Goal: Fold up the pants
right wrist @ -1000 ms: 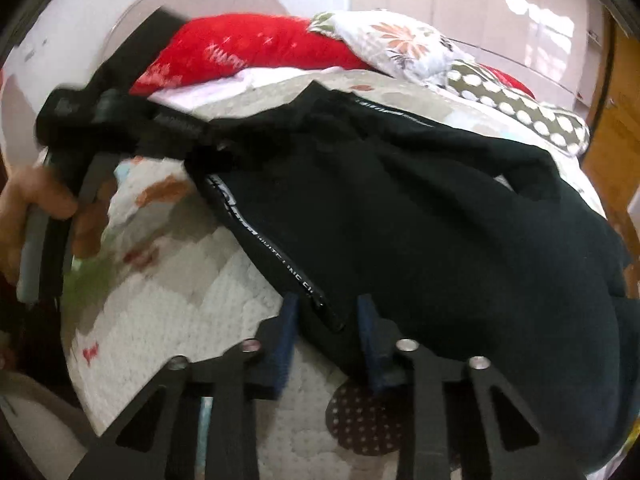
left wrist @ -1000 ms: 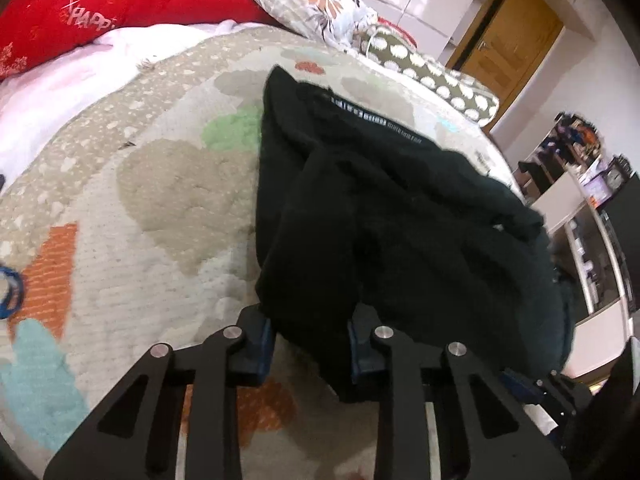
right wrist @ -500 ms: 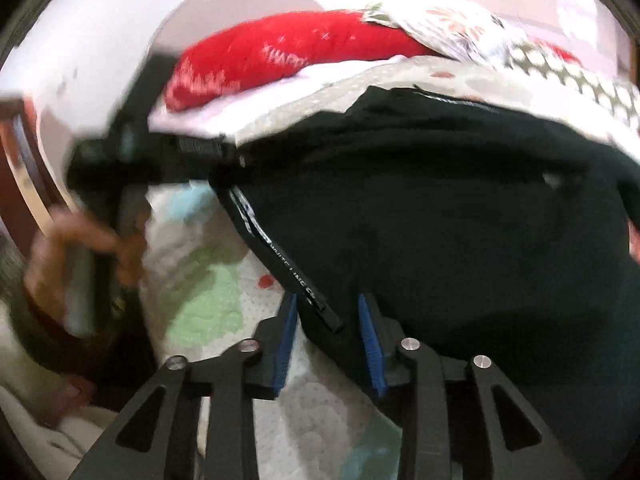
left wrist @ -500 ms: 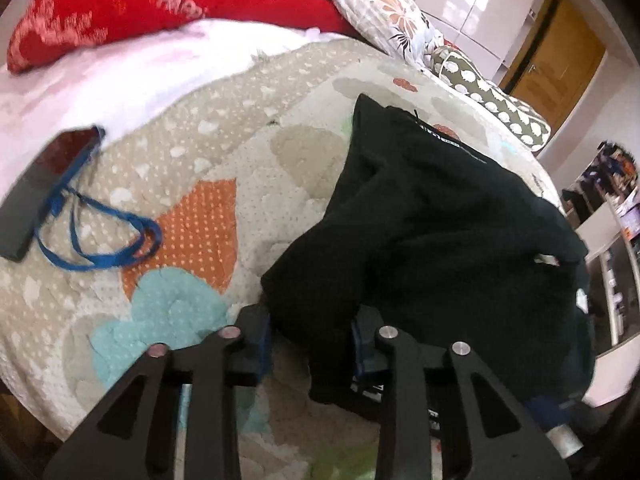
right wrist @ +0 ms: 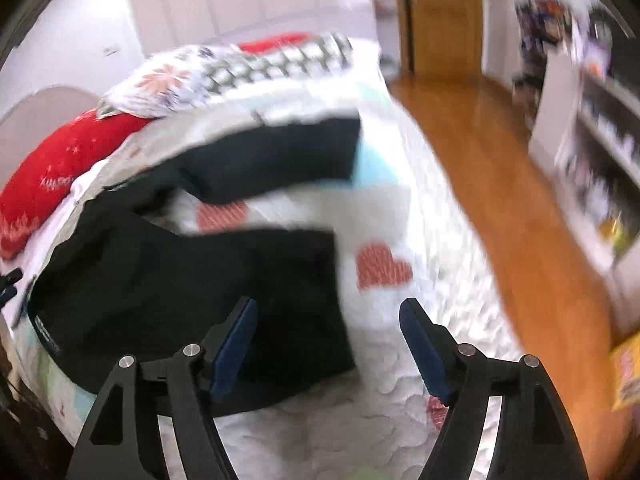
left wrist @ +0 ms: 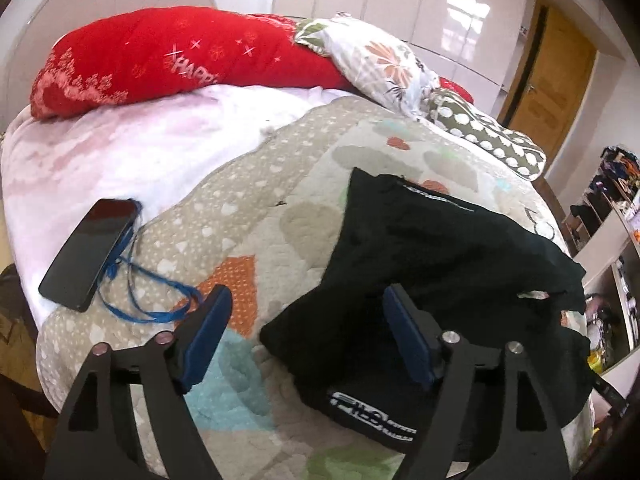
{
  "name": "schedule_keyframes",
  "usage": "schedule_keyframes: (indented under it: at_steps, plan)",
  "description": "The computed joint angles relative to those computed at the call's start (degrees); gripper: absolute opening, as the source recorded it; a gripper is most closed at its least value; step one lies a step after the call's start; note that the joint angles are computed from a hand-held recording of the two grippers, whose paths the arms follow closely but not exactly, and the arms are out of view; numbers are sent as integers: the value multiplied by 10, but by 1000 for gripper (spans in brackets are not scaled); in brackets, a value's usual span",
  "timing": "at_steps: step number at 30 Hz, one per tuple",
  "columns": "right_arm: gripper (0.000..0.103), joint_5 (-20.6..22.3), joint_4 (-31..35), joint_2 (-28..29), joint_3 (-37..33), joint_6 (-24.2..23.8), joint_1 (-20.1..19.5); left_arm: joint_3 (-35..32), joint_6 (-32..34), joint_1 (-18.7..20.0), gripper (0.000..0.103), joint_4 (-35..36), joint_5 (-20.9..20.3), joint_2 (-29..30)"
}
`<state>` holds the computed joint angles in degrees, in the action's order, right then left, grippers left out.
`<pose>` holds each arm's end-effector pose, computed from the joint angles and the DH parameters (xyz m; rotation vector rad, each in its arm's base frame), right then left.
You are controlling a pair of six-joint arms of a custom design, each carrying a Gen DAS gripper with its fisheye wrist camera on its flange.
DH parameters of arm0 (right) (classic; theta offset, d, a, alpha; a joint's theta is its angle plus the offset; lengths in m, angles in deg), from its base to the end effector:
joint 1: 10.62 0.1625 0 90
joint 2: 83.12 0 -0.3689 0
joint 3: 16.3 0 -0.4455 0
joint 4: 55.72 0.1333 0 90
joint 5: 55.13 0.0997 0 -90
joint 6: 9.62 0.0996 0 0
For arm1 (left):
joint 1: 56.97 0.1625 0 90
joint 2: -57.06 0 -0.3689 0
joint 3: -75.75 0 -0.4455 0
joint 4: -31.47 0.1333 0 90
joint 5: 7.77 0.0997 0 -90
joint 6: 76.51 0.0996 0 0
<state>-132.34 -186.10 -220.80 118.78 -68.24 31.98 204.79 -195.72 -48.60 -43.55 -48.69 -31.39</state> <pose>-0.1241 -0.3252 0.4280 0.3607 -2.5229 0.8311 -0.3167 -0.2574 0.1223 -0.1966 2.1345 -1.1344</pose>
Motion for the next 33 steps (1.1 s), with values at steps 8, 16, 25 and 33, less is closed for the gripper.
schedule_keyframes:
  at_steps: [8, 16, 25, 33]
  plan:
    - [8, 83, 106, -100, 11, -66, -57, 2, 86, 1, 78, -91, 2, 23]
    - [1, 1, 15, -98, 33, -60, -82, 15, 161, 28, 79, -182, -45, 69]
    - [58, 93, 177, -164, 33, -129, -34, 15, 177, 6, 82, -208, -31, 69]
    - [57, -60, 95, -77, 89, -115, 109, 2, 211, 36, 90, -231, -56, 128]
